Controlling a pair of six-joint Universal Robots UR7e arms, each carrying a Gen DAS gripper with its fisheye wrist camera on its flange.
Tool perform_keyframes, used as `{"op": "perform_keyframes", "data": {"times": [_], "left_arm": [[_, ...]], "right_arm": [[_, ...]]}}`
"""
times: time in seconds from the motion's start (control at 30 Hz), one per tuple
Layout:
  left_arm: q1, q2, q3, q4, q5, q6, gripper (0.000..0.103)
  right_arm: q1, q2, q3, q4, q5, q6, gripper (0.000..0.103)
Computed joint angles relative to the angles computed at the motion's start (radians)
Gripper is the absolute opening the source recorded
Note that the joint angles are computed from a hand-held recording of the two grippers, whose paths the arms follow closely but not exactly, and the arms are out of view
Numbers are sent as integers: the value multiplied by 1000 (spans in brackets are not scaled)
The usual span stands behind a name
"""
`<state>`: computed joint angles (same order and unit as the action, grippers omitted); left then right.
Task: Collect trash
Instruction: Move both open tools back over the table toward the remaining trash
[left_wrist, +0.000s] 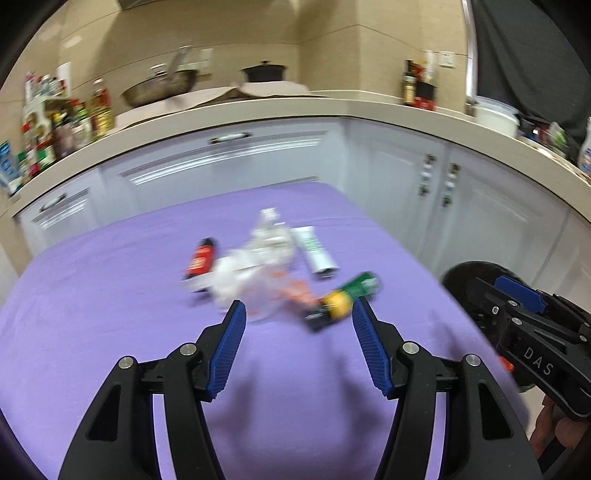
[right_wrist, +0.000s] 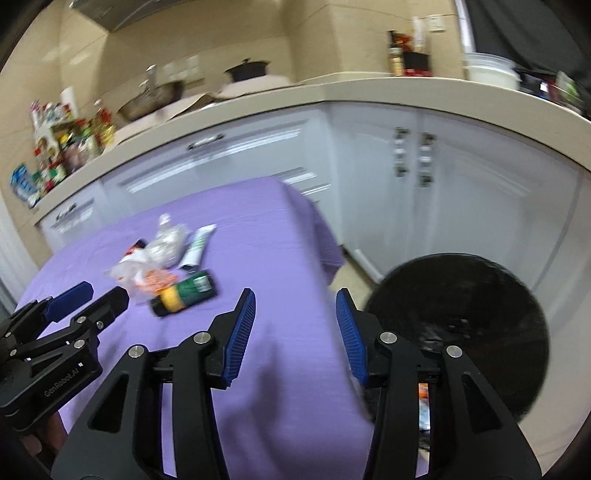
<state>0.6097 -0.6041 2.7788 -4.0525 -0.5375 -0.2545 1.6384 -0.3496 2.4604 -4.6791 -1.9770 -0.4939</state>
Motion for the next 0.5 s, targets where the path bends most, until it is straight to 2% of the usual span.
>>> {"op": "perform_keyframes", "data": {"times": [0.17, 0.4, 0.5], "left_arm": [[59, -61, 44, -44, 27, 27, 59], [149, -155, 65, -91, 38, 109, 59], [192, -203, 61, -103, 29, 152, 59]], "right_arm": [[83, 4, -79, 159, -73, 28, 44], [123, -6, -139, 319, -102, 91, 44], [145, 1, -172, 375, -146, 101, 44]]}}
